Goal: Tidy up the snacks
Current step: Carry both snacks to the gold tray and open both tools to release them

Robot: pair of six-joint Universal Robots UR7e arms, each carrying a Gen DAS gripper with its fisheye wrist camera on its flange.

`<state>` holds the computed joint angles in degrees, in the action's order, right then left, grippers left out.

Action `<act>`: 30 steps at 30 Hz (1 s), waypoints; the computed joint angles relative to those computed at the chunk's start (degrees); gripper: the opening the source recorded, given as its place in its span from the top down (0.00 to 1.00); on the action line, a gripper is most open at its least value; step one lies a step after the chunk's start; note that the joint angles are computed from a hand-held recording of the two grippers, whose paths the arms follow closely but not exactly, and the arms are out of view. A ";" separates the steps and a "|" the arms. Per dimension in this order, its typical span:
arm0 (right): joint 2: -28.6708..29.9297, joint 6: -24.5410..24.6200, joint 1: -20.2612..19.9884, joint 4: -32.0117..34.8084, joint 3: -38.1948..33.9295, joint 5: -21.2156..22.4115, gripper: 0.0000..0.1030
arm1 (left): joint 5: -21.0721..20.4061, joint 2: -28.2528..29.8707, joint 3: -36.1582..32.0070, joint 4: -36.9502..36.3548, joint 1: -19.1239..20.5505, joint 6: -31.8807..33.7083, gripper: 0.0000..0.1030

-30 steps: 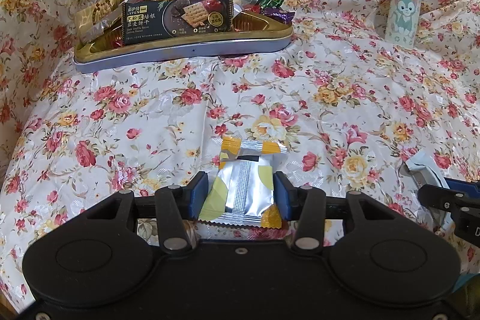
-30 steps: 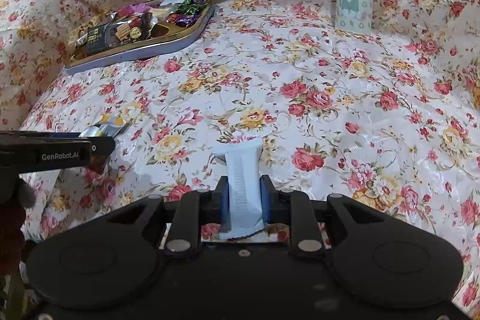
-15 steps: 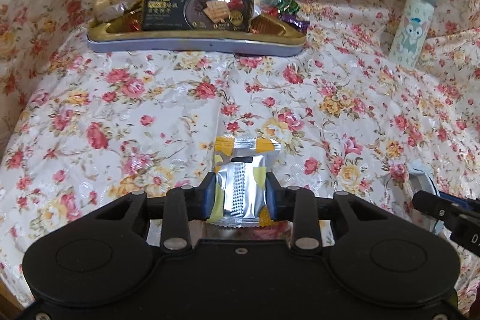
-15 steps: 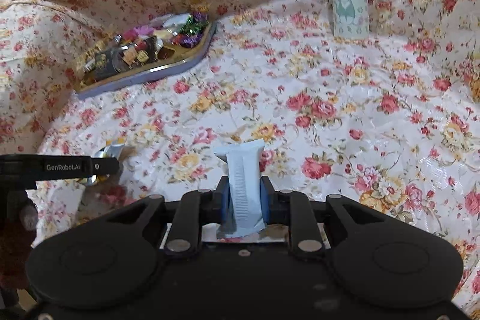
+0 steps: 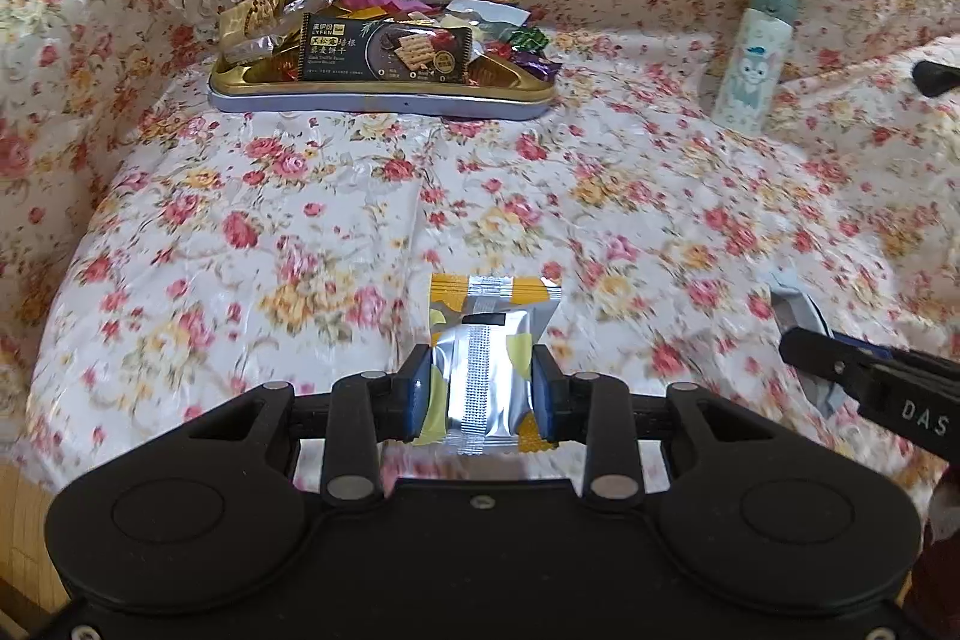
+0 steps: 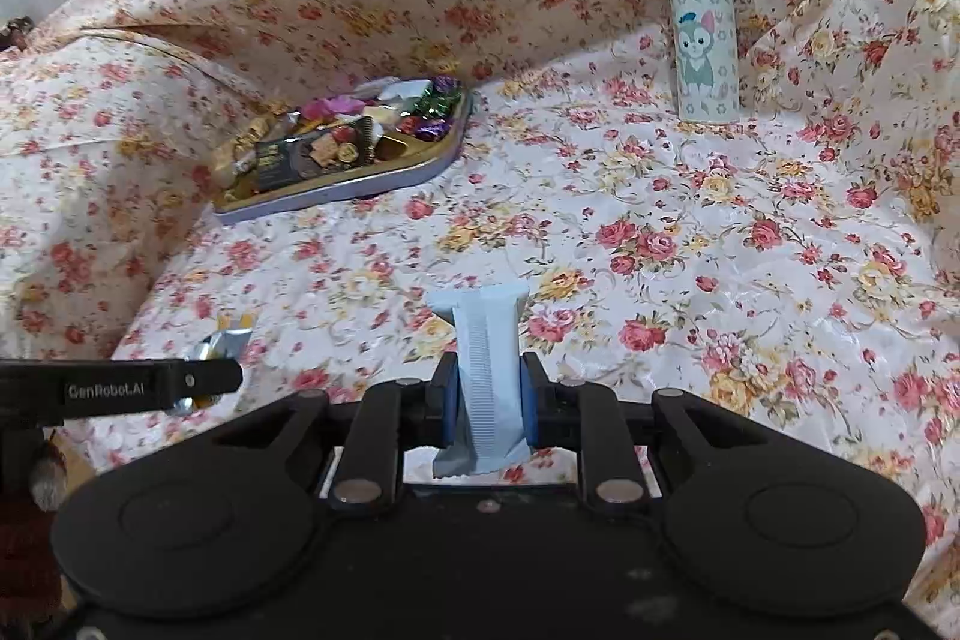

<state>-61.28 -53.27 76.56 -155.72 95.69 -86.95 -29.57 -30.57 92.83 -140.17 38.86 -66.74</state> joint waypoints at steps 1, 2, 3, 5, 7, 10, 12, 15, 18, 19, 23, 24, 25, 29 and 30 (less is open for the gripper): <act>-0.68 -0.20 -0.22 0.27 0.54 0.47 0.79 | -0.13 -0.18 0.24 0.80 -0.50 -0.75 0.59; -1.42 -0.45 -0.43 0.49 1.18 0.89 0.79 | -0.35 -0.30 0.41 1.53 -1.01 -1.39 0.59; -2.27 -0.77 -0.70 0.76 1.89 1.33 0.79 | -0.77 -0.43 0.59 2.02 -1.48 -1.81 0.59; -3.72 -1.26 -1.17 1.35 3.07 1.97 0.79 | -1.99 -0.66 0.91 2.78 -2.21 -2.65 0.59; -5.30 -1.68 -1.74 2.11 4.31 2.55 0.79 | -3.53 -0.66 0.97 3.23 -2.67 -3.20 0.59; -7.26 -2.18 -2.59 3.54 5.67 2.73 0.79 | -6.13 -0.35 1.22 2.60 -3.21 -2.82 0.59; -8.59 -2.78 -3.23 4.52 6.64 2.72 0.79 | -7.04 0.05 1.29 2.85 -3.68 -3.08 0.59; -10.48 -3.70 -4.19 6.08 8.10 1.95 0.79 | -8.49 0.66 1.59 2.53 -4.37 -3.67 0.59; -12.24 -4.50 -5.28 7.25 9.81 1.63 0.79 | -9.95 1.35 1.90 1.16 -4.85 -3.61 0.59; -12.70 -4.75 -5.63 7.55 10.33 1.63 0.79 | -10.24 1.62 1.85 0.95 -4.97 -3.69 0.59; -14.73 -5.97 -7.08 8.47 12.62 1.77 0.79 | -11.36 3.00 1.19 -0.40 -4.90 -3.73 0.59; -15.21 -6.20 -7.45 8.48 13.16 1.82 0.79 | -11.40 3.32 0.84 -0.22 -4.81 -3.89 0.59; -15.56 -6.36 -7.75 8.54 13.49 1.87 0.79 | -11.32 3.65 0.48 -0.06 -4.70 -4.00 0.59; -17.02 -7.18 -9.07 8.69 14.85 2.14 0.79 | -11.00 4.91 -1.05 1.31 -4.26 -4.63 0.59; -17.26 -7.56 -9.31 8.52 15.12 2.13 0.79 | -10.92 5.21 -1.43 1.85 -4.22 -4.90 0.59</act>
<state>-78.55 -60.83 67.25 -147.20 110.81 -84.81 -40.49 -25.36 91.40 -138.32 34.64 -71.64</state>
